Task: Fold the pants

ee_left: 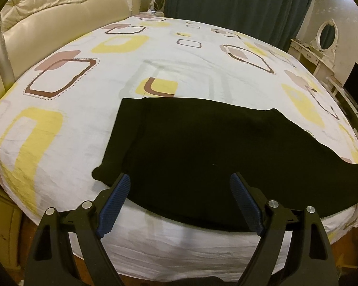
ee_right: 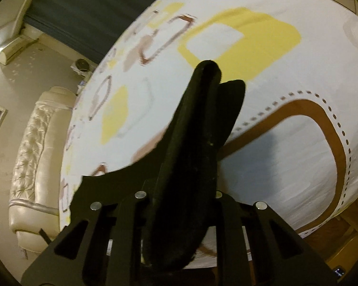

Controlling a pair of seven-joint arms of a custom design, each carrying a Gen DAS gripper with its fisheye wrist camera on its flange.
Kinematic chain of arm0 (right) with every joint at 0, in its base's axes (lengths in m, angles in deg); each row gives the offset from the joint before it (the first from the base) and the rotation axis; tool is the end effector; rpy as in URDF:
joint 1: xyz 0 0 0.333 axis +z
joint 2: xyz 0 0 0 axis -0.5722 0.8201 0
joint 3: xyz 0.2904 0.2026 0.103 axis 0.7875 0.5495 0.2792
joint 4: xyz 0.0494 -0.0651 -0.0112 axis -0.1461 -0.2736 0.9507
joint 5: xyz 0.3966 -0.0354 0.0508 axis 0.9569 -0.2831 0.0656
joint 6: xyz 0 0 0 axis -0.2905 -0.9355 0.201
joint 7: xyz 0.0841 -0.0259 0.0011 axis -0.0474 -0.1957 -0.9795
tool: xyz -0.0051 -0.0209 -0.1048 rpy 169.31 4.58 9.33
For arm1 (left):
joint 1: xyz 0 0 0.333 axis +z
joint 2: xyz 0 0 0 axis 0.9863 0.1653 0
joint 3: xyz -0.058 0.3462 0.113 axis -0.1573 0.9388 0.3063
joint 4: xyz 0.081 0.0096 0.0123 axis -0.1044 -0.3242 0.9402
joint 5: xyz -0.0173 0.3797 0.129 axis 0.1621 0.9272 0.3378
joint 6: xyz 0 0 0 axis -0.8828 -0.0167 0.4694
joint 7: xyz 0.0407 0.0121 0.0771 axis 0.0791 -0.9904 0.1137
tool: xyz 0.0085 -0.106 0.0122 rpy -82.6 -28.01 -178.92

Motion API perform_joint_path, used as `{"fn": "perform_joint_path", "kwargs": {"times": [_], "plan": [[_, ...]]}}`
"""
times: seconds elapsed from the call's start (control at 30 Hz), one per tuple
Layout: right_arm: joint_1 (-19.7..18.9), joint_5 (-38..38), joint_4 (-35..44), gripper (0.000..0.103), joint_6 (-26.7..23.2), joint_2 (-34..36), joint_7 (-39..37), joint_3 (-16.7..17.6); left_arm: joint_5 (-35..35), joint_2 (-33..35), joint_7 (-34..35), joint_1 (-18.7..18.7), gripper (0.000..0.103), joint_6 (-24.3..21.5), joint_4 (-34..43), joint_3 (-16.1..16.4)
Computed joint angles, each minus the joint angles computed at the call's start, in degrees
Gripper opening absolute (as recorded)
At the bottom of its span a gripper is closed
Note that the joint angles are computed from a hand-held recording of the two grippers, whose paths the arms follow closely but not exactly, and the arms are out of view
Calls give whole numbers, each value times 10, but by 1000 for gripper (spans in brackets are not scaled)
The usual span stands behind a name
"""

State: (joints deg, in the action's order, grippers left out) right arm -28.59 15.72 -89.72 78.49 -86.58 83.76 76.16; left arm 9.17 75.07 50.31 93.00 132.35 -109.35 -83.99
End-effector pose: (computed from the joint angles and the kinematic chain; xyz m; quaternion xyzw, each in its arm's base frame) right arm 0.4636 -0.0536 0.4584 -0.4097 0.8103 -0.0449 0.4166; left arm 0.5583 0.1326 0.4451 -0.6757 0.6564 -0.2834 0.1798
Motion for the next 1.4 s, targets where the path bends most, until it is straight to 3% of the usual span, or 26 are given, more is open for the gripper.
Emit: {"fn": "perform_joint_path", "kwargs": {"times": [0.33,0.57,0.73,0.87,0.93,1.1,1.27,1.4], "plan": [[64,74,65,18,31,0,-59,46,-4,0,17,-8,85,10,-7,-5],[112,12,122,18,72,64,-16,89,-5,1,-3,-7,85,0,-4,-4],[132,-30,156,18,71,121,21,106,-11,-2,9,-9,85,6,-7,-5],[141,-152,174,18,92,171,130,120,-14,-3,15,-12,85,13,-9,-7],[156,-269,174,18,106,196,237,110,-18,-5,20,-14,85,14,-11,-8],[163,-367,202,18,100,247,334,115,-25,-8,40,-21,85,23,-16,-10],[209,-505,225,18,86,280,459,68,-36,-13,69,-32,85,35,-23,-11],[217,-569,238,18,79,297,514,59,-45,-17,90,-40,85,44,-29,-11]]}}
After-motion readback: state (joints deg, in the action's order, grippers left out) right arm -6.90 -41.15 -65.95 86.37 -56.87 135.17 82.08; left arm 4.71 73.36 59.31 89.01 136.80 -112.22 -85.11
